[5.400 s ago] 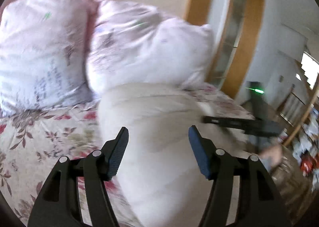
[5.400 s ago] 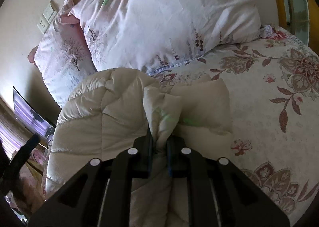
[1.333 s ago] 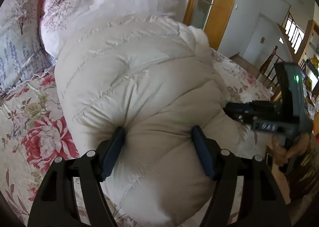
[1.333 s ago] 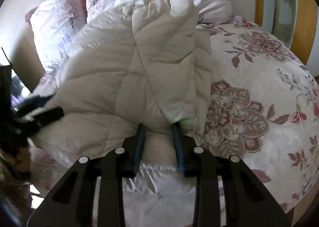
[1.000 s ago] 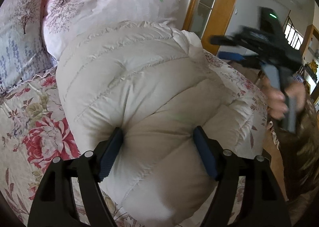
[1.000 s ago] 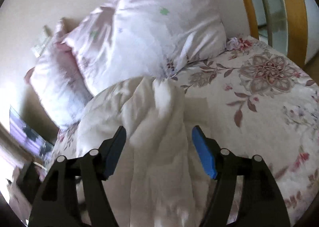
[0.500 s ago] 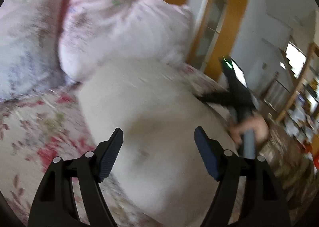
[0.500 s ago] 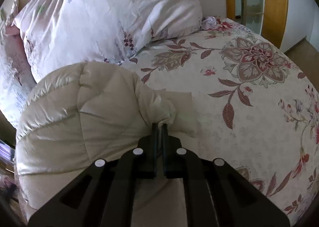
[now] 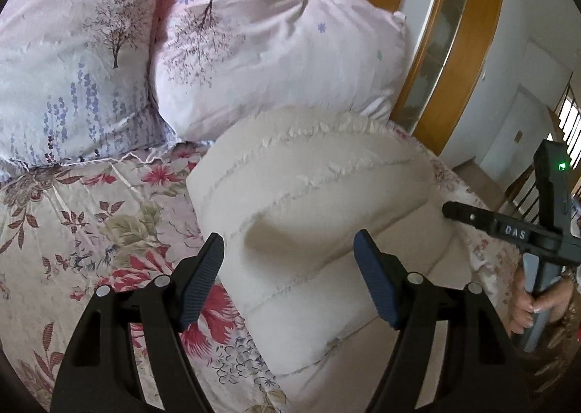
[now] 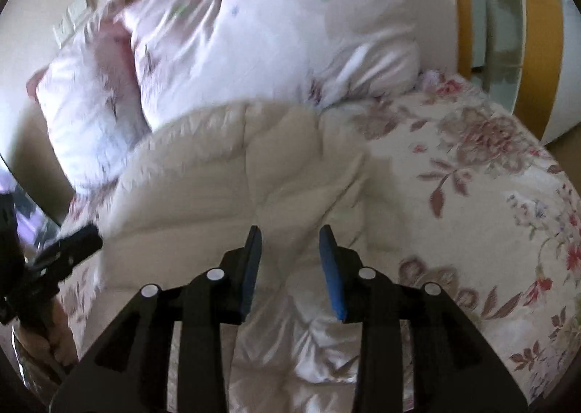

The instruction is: Fold large clothes

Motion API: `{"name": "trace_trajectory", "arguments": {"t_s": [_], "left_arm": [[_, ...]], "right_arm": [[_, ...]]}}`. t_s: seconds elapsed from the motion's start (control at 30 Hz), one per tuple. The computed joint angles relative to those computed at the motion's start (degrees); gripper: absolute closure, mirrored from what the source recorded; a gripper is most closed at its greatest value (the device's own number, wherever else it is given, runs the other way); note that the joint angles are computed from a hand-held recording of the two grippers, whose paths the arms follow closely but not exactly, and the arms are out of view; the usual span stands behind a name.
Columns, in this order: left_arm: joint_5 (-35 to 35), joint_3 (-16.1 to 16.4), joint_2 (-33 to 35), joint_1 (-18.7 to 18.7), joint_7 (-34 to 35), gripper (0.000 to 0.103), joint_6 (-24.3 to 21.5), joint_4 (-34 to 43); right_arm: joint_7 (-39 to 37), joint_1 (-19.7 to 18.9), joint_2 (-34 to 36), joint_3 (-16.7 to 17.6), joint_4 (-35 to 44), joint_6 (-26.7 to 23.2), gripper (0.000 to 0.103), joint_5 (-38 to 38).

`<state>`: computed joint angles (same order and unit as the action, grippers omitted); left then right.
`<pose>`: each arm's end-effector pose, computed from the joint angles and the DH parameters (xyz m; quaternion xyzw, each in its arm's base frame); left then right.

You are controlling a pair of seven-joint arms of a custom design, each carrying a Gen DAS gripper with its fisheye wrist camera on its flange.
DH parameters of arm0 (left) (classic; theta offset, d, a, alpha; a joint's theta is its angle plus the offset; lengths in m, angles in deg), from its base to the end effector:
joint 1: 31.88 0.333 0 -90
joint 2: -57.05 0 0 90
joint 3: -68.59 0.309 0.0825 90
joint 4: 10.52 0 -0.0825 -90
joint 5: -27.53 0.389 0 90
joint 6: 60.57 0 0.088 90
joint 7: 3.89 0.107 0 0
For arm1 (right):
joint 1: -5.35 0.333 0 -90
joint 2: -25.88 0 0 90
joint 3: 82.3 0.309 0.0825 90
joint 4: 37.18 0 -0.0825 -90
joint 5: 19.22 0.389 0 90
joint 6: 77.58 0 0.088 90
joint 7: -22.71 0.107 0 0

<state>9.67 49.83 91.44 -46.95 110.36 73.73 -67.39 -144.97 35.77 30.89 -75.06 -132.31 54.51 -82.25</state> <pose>0.6806 -0.3498 0.6133 -0.3579 0.8281 -0.4248 0.0754 0.5196 0.3737 0.6133 -0.4032 0.7520 -0.3217 0.4104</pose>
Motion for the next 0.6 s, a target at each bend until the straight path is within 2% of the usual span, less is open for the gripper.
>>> {"name": "trace_trajectory", "arguments": {"t_s": [0.23, 0.43, 0.6], "left_arm": [[2.49, 0.84, 3.97, -1.54, -1.66, 0.028, -4.37, 5.42], [3.74, 1.23, 9.04, -3.02, -3.31, 0.025, -9.32, 13.42], [5.09, 1.76, 14.58, -4.80, -4.94, 0.022, -13.77, 22.50]], "right_arm": [[0.53, -1.99, 1.17, -1.79, -1.79, 7.90, 0.065, 5.02], [5.78, -3.84, 0.18, -2.91, -5.60, 15.84, 0.065, 3.21], [8.56, -5.05, -0.08, -3.17, -7.04, 19.41, 0.065, 1.67]]}}
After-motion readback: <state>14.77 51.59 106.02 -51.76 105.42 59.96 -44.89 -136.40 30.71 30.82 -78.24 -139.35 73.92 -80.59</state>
